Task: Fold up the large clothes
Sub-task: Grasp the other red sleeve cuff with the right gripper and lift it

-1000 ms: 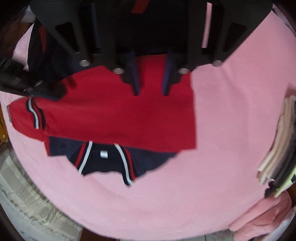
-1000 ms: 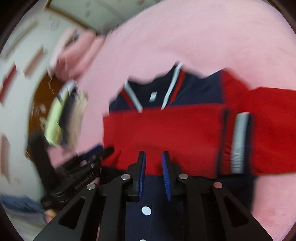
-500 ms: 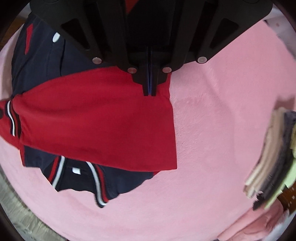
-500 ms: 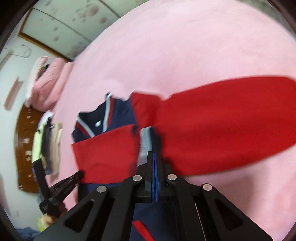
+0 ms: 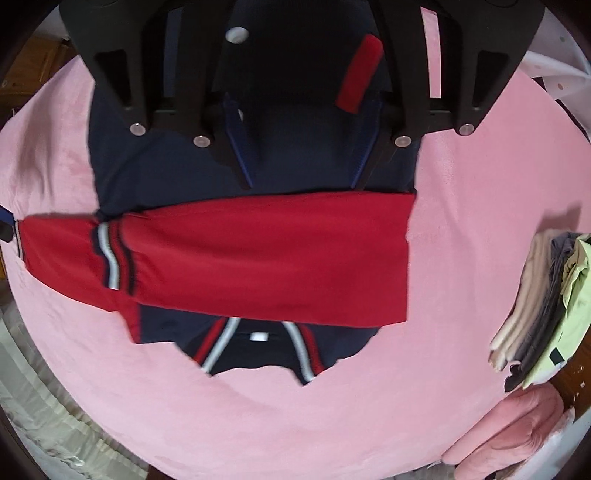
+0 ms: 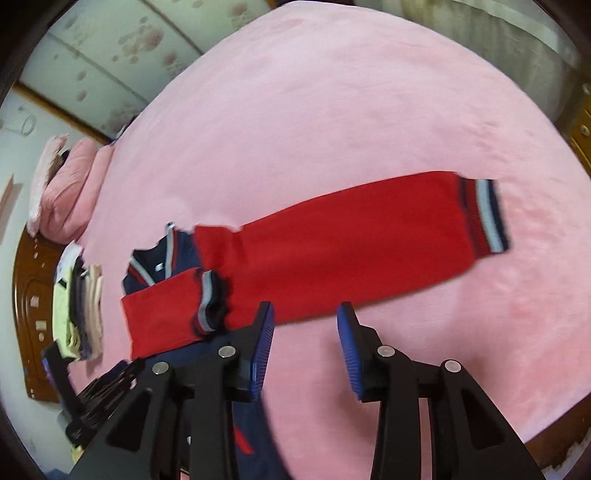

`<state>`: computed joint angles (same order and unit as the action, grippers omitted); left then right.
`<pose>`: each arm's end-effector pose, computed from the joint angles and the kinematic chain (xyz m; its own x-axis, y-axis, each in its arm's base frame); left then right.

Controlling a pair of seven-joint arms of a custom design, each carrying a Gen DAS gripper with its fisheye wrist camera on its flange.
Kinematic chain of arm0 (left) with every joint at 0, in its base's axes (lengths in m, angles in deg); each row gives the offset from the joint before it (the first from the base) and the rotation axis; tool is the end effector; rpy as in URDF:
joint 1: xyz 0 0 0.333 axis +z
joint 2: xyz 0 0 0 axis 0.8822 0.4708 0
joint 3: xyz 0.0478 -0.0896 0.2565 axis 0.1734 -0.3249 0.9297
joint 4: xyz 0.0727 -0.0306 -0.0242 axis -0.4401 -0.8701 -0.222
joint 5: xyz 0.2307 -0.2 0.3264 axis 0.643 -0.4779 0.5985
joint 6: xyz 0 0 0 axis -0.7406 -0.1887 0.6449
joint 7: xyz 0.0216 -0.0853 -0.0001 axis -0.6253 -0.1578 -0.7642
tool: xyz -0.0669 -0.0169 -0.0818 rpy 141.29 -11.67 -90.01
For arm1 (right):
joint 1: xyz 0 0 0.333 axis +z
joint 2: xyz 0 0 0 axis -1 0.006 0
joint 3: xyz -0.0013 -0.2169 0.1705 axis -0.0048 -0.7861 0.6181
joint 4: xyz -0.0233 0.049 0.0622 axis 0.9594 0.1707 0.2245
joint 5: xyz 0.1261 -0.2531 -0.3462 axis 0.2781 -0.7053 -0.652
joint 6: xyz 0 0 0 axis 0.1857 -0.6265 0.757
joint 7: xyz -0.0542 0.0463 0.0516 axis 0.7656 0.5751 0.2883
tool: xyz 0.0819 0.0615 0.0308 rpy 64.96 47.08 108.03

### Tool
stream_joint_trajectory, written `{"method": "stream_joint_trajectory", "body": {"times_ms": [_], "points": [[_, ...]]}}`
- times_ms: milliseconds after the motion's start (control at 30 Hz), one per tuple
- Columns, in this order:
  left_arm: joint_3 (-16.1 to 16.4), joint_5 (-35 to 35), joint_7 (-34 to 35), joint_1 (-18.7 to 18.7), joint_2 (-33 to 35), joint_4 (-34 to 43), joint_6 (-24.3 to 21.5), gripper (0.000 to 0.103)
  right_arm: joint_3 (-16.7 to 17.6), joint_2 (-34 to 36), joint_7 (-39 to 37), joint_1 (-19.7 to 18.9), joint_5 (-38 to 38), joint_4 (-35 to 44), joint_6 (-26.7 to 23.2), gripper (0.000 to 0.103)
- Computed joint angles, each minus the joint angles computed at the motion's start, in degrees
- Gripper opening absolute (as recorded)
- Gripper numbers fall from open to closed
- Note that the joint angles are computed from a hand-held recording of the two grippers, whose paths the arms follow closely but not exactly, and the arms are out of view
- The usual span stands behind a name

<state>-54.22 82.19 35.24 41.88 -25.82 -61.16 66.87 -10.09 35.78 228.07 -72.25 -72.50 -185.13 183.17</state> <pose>0.4972 -0.3623 0.6019 -0.0389 -0.9976 -0.0570 -0.9449 0.0553 -0.3226 0.5138 0.2403 0.6663 -0.3719 -0.8480 -0.3777 -0.8304 0.4858 -0.2729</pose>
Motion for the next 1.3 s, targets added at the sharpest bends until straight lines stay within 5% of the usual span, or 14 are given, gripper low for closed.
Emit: {"method": "stream_joint_trajectory", "body": {"times_ms": [433, 767, 900, 1300], "points": [[-1.3, 0.3, 0.4, -3.1, 4.5, 5.5, -0.7, 0.054, -3.8, -13.3, 6.9, -7.4, -0.7, -12.5, -6.4, 0.036], [-0.2, -4.6, 2.1, -3.5, 6.7, 7.2, 0.6, 0.054, -5.5, -16.6, 7.9, -9.1, 5.6, -21.5, 4.2, 0.033], [0.3, -5.9, 2.5, -2.7, 6.4, 7.3, 0.1, 0.054, -5.5, -18.1, 6.8, -9.0, 6.5, -26.1, 13.6, 0.008], [2.0, -6.2, 4.8, 0.8, 1.4, 4.4, 0.8, 0.054, 2.5, -12.5, 11.6, -10.9, -12.2, -8.9, 13.1, 0.008]]}}
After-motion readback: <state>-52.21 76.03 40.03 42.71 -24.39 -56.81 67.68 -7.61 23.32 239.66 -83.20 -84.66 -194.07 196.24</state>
